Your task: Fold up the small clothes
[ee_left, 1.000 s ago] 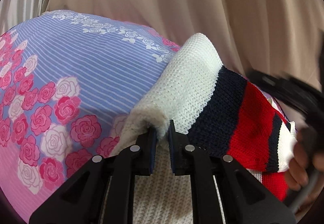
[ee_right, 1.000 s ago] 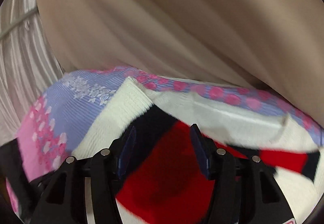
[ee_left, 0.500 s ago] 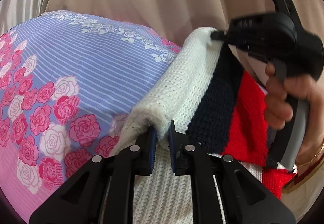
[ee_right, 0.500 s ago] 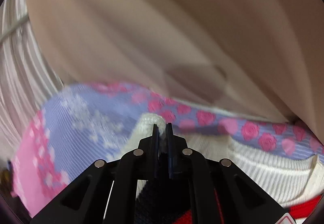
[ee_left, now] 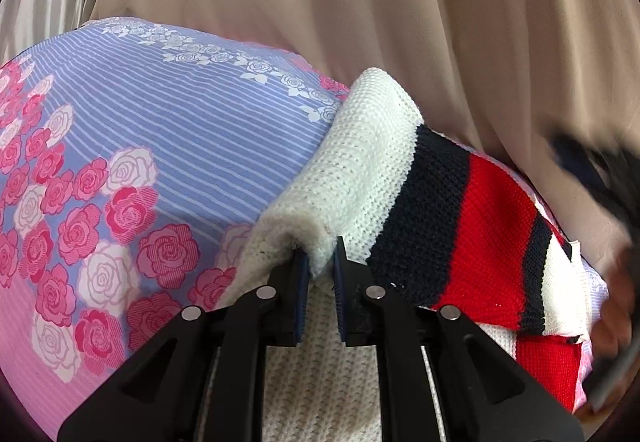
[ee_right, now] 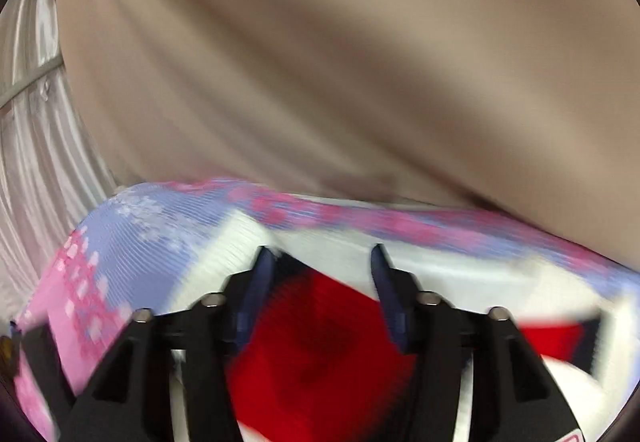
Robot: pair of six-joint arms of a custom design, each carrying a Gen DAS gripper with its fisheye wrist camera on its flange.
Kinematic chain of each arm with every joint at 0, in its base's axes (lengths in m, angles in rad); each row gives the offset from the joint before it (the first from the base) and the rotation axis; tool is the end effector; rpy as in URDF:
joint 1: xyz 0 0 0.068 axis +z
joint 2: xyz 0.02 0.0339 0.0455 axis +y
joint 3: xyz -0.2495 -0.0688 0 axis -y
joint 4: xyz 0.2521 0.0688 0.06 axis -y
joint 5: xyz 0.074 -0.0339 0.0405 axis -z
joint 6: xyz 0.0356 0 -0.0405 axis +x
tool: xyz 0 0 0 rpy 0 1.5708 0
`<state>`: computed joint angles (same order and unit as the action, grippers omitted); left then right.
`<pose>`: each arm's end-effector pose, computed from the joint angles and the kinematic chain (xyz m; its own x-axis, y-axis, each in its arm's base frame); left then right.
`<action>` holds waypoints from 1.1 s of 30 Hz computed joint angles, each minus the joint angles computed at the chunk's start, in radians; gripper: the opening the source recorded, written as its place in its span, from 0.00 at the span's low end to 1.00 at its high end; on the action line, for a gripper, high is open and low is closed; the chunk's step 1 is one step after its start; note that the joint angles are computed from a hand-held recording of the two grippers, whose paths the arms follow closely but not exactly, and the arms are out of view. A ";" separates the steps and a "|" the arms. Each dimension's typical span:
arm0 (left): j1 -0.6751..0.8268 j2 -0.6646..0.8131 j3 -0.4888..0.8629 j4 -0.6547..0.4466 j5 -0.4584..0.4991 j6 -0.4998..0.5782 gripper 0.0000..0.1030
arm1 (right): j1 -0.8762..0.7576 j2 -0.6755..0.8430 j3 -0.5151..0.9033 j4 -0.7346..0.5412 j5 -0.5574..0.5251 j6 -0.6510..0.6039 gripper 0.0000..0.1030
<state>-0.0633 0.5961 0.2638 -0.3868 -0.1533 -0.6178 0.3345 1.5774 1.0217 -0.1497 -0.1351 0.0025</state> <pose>0.1536 -0.0043 0.1561 -0.5057 -0.5415 -0.6716 -0.4233 0.8340 -0.3538 0.3297 0.1197 0.2101 -0.6135 -0.2106 -0.7611 -0.4206 0.9028 0.0892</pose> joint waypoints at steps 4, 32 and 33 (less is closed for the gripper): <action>-0.016 0.010 0.006 -0.003 -0.020 -0.004 0.11 | -0.330 -0.177 -0.248 0.002 -0.065 -0.027 0.55; -0.009 -0.025 0.033 -0.070 -0.010 0.013 0.21 | -0.470 -0.167 -0.294 -0.016 -0.090 -0.094 0.09; 0.012 -0.115 0.030 -0.137 0.028 0.019 0.26 | -0.480 -0.247 -0.326 -0.046 -0.098 -0.098 0.11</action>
<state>-0.0509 0.4810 0.2933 -0.5238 -0.1249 -0.5989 -0.1454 1.3307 0.6959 -0.1962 -0.2333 -0.0959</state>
